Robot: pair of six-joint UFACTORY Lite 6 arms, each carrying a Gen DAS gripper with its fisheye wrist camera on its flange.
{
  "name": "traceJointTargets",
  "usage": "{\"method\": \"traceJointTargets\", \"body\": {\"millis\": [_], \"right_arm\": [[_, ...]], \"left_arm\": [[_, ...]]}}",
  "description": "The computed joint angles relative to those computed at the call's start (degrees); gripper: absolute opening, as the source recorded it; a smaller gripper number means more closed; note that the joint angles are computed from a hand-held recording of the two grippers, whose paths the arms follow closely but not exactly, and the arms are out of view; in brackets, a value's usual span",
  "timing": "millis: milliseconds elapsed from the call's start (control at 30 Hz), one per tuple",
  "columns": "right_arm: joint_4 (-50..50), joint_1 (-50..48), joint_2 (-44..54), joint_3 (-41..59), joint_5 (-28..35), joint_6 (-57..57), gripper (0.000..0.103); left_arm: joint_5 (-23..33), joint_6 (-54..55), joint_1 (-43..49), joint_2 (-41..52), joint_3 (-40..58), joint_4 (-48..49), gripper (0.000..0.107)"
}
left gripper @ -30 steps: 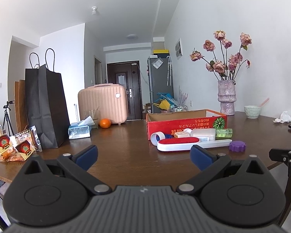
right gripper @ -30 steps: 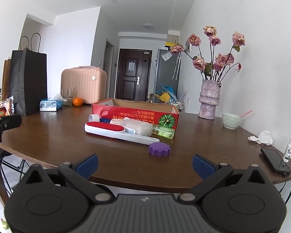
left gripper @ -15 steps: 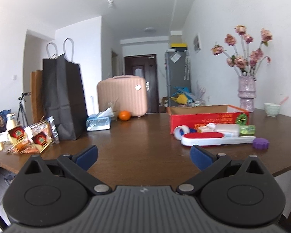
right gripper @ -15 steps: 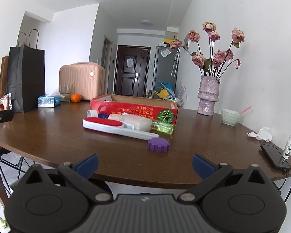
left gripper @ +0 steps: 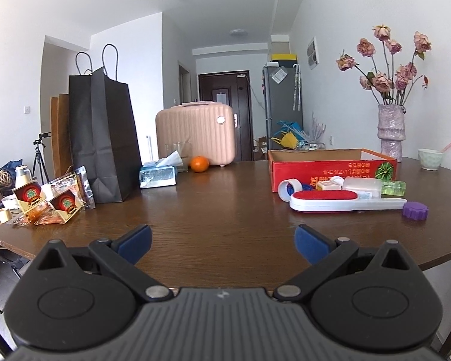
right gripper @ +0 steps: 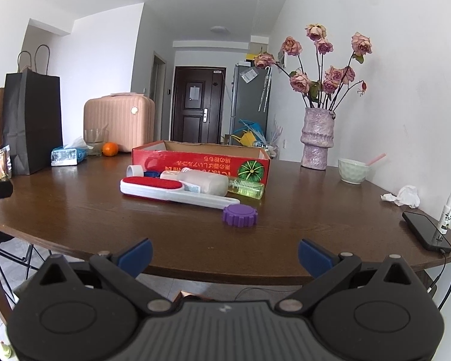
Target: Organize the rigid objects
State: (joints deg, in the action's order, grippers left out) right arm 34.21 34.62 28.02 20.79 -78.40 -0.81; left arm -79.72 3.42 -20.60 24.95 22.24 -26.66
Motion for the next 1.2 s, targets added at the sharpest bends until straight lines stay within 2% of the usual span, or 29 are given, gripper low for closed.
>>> {"method": "traceJointTargets", "body": {"millis": [400,733,1000,1200], "right_arm": [[-0.75,-1.45,1.65,1.11,-0.98,1.13,0.103],[-2.84,-4.60,4.52,4.33,-0.11,1.92,0.103],[-6.75,-11.34,5.67,6.93,0.39,3.44,0.103],[-13.37,-17.14,7.77,12.44,4.43,3.55,0.103]], "left_arm": [[0.30,0.79,-2.15,2.14,2.32,0.07,0.103],[3.55,3.05,-0.80,5.26,7.77,2.73,0.103],[11.41,6.69,0.66,7.83,18.68,4.98,0.103],[19.48,10.24,0.04,12.57,30.12,6.62,0.103]]}}
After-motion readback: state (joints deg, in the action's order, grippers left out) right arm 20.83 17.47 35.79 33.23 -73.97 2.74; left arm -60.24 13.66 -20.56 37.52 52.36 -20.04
